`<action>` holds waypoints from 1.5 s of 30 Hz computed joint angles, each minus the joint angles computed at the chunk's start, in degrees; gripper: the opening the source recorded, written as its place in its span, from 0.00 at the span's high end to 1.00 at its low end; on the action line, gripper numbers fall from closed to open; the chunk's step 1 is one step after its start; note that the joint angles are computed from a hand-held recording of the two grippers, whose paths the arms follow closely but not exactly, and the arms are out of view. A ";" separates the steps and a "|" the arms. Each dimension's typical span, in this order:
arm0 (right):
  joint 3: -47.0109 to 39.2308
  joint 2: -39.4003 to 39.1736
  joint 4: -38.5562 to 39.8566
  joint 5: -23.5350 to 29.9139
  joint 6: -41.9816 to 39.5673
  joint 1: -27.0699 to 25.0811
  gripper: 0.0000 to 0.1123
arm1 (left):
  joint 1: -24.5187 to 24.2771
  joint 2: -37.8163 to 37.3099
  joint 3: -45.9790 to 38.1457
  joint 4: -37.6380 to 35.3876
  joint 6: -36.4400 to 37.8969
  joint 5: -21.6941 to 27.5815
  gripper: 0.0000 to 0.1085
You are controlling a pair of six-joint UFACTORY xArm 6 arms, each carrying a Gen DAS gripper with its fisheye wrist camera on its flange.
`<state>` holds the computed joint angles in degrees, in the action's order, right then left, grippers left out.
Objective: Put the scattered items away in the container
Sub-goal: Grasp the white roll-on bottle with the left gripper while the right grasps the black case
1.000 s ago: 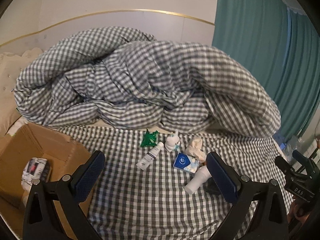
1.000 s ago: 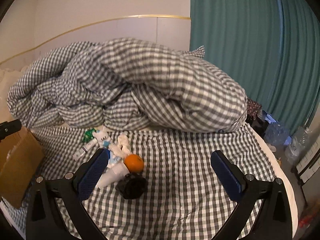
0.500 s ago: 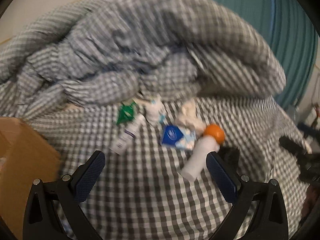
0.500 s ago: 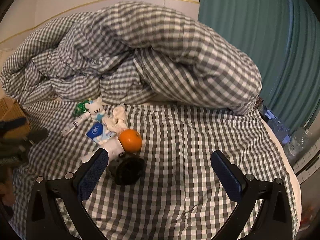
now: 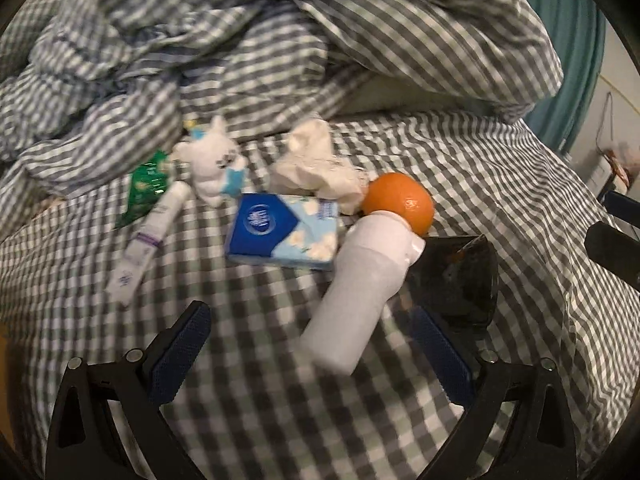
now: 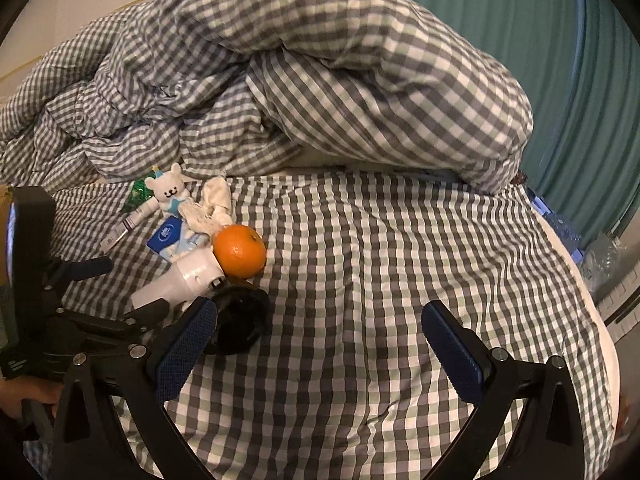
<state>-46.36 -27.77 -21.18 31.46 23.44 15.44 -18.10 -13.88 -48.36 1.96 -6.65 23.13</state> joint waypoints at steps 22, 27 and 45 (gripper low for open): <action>-0.72 4.01 9.91 -2.51 -5.41 0.85 0.09 | -0.13 -2.09 1.81 3.62 -3.33 0.10 0.71; -2.88 8.11 13.01 -3.31 -7.58 3.33 0.09 | 2.09 -7.74 4.30 4.08 -4.84 1.48 0.71; -8.21 18.35 12.07 -0.40 -3.79 5.32 0.31 | 10.11 -22.05 9.42 4.64 -7.03 6.77 0.71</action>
